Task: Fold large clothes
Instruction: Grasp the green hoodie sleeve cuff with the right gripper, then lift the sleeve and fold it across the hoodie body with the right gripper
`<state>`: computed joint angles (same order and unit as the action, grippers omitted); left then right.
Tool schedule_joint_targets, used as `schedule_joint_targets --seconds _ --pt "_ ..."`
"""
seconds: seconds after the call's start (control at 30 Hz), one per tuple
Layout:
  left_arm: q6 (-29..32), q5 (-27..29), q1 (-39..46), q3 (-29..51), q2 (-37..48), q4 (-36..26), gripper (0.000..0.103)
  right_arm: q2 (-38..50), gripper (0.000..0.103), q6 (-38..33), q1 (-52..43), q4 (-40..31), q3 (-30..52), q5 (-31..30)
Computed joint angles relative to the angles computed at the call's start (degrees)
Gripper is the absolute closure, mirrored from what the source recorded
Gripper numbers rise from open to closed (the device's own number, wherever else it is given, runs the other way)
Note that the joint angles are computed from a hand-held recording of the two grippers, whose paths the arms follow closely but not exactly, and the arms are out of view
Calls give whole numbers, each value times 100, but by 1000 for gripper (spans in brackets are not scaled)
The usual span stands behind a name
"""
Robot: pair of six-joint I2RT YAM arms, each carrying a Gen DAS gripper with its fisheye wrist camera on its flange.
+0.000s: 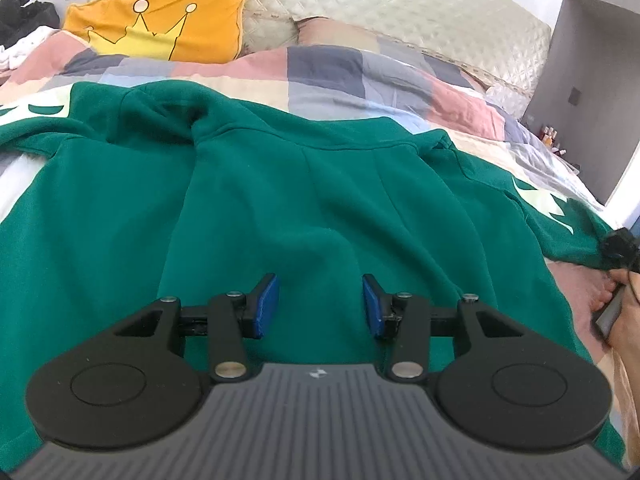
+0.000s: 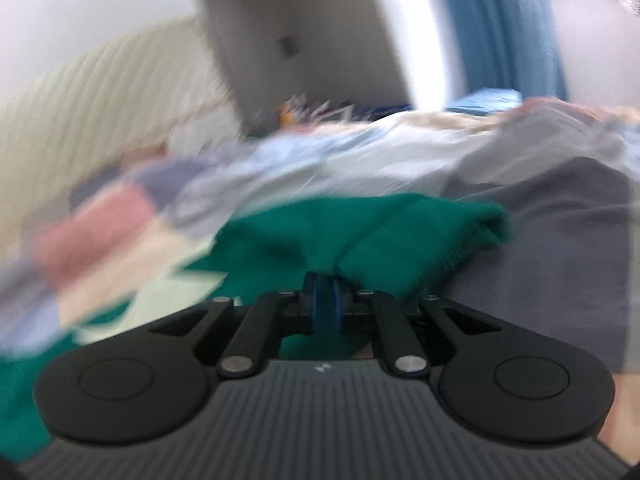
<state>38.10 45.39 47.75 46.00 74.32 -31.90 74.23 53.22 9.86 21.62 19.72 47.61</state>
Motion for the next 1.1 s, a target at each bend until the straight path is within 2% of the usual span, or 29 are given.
schedule_joint_targets --seconds 0.03,0.2,0.27,0.3,0.33,0.37,0.43,0.47,0.53,0.63,0.9,0.97,1.1 --pt "23 29 32 -10 -40 -31 53 -251 90 188 -148 -24 -148 9" --pt "87 94 94 5 -106 -187 53 -1122 89 422 -1152 510 -928 -888" --pt "113 128 126 51 -85 -308 53 -1091 87 471 -1589 908 -1143 -1664" --pt "122 136 138 63 -87 -347 53 -1077 86 546 -1699 853 -1142 -1896" --pt "115 138 135 74 -90 -362 53 -1043 76 619 -1655 756 -1101 -1866" --pt "127 151 145 71 -97 -372 53 -1056 59 708 -1535 688 -1080 -1753" --pt "137 172 169 47 -138 -360 53 -1016 43 943 -1311 834 -1122 -1518" --pt "132 168 168 39 -143 -346 53 -1006 43 1088 -1180 836 -1116 -1397" --pt "128 144 153 24 -130 -314 53 -1059 43 1474 -954 293 -933 -1202" --pt "165 62 114 1 -114 -277 53 -886 45 1947 -948 80 -810 -1384" --pt "231 -280 -15 -42 88 -103 49 -174 44 1665 -1423 1717 -1086 -2161" --pt "220 -416 -149 -121 88 119 48 143 45 1477 -1572 2232 -1112 -2341" --pt "-58 -525 -266 -30 188 148 47 718 44 1387 -2198 2639 -752 -2919"
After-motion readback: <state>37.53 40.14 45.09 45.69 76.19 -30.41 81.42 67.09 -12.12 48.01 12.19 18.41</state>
